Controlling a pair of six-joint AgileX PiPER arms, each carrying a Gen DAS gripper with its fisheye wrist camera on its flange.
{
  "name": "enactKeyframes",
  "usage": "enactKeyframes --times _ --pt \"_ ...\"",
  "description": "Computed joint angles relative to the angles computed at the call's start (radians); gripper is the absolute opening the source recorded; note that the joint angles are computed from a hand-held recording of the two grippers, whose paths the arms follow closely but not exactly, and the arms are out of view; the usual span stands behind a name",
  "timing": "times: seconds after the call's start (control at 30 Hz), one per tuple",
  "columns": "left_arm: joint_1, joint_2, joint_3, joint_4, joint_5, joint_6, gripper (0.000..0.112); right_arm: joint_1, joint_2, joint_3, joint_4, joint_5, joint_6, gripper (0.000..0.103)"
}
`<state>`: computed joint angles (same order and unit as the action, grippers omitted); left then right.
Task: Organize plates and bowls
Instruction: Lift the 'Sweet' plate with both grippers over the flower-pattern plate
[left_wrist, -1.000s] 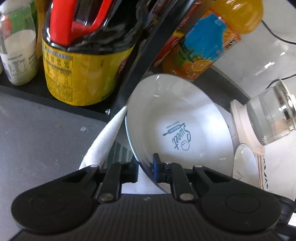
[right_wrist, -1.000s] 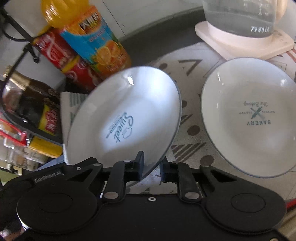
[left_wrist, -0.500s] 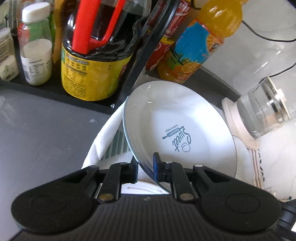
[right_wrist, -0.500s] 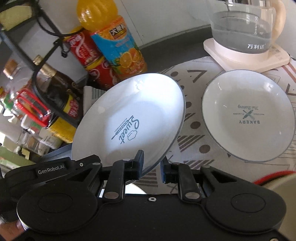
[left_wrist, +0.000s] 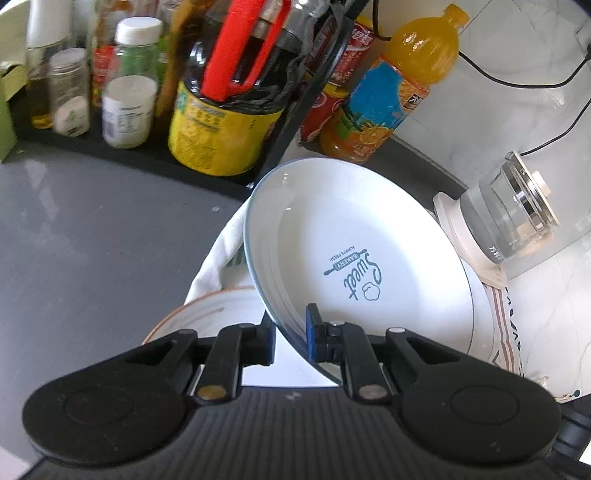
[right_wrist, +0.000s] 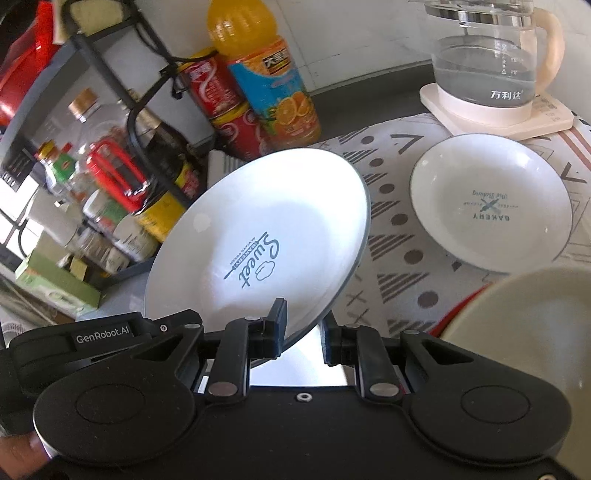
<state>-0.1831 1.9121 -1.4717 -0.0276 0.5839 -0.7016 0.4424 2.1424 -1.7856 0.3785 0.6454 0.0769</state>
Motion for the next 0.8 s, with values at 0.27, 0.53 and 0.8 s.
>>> enactKeyframes --times 0.27,0.53,0.8 --pt "-0.049 -0.133 0.173 0.154 -0.042 -0.206 0.014 0.006 -0.078 0.138 0.103 -0.036 -0.149 0.018" --pt "-0.093 -0.245 0.320 0.263 -0.051 -0.386 0.014 0.023 -0.140 0.255 0.170 -0.058 -0.283 0.018" --pt "-0.156 -0.329 0.429 0.352 -0.027 -0.567 0.014 0.036 -0.191 0.355 0.199 -0.068 -0.356 0.018"
